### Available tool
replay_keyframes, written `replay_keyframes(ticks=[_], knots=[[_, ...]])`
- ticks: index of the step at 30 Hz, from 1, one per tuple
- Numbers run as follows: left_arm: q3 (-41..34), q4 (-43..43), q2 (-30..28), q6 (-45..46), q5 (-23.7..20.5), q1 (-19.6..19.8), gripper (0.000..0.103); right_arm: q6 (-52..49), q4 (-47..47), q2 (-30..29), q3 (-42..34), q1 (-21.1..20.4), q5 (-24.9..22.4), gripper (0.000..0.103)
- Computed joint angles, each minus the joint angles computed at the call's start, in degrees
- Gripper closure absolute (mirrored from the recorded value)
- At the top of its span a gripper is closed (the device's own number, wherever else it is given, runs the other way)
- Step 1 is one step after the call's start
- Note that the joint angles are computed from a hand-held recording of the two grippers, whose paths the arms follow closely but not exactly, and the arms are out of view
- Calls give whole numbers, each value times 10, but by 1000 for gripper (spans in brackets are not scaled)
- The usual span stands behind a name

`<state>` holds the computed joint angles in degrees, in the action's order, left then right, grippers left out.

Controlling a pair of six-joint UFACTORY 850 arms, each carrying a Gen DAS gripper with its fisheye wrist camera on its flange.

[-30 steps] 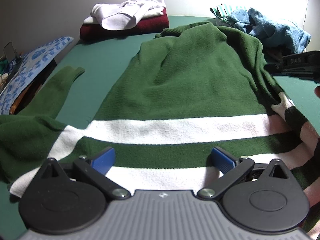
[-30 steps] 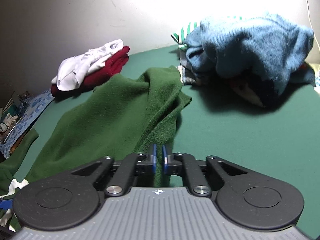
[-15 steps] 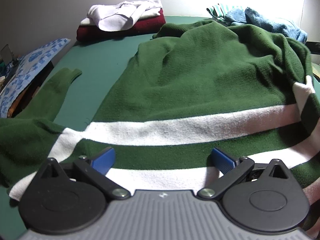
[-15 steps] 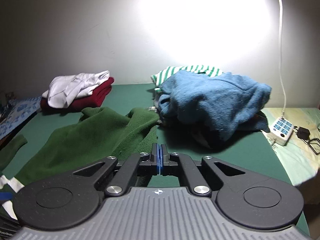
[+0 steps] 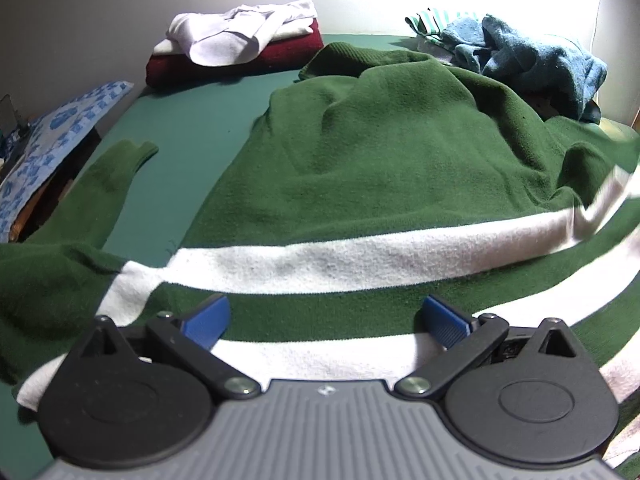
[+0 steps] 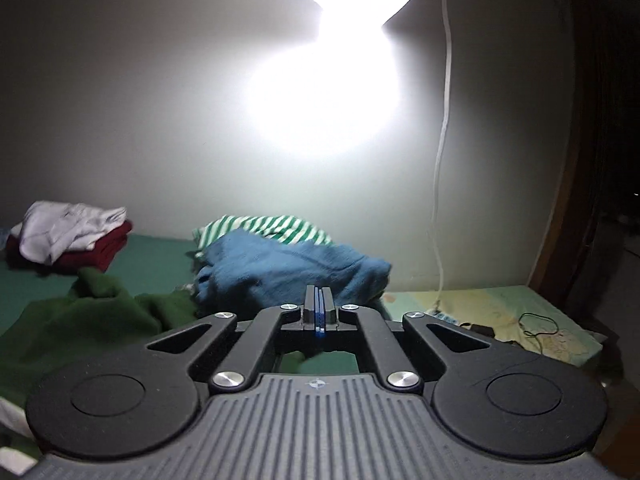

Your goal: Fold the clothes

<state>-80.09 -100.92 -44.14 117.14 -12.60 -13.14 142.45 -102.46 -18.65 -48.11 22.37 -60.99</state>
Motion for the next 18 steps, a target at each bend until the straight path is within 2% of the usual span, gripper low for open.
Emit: replay_keyframes(ticks=[4, 8, 9, 12, 14, 18], knots=[[-4, 35, -1, -31, 0, 0, 1, -8, 25, -20, -2, -14, 67, 94], [0, 16, 1, -14, 2, 0, 1, 25, 89, -24, 15, -56, 140, 84], [1, 9, 1, -8, 3, 0, 1, 72, 69, -17, 28, -72, 170, 81], [2, 8, 2, -10, 6, -1, 1, 212, -34, -14, 50, -119, 255, 56], [0, 26, 2, -28, 9, -2, 1, 271, -96, -27, 47, -135, 286, 56], [3, 19, 4, -28, 15, -5, 1, 336, -191, -42, 40, -133, 294, 56]])
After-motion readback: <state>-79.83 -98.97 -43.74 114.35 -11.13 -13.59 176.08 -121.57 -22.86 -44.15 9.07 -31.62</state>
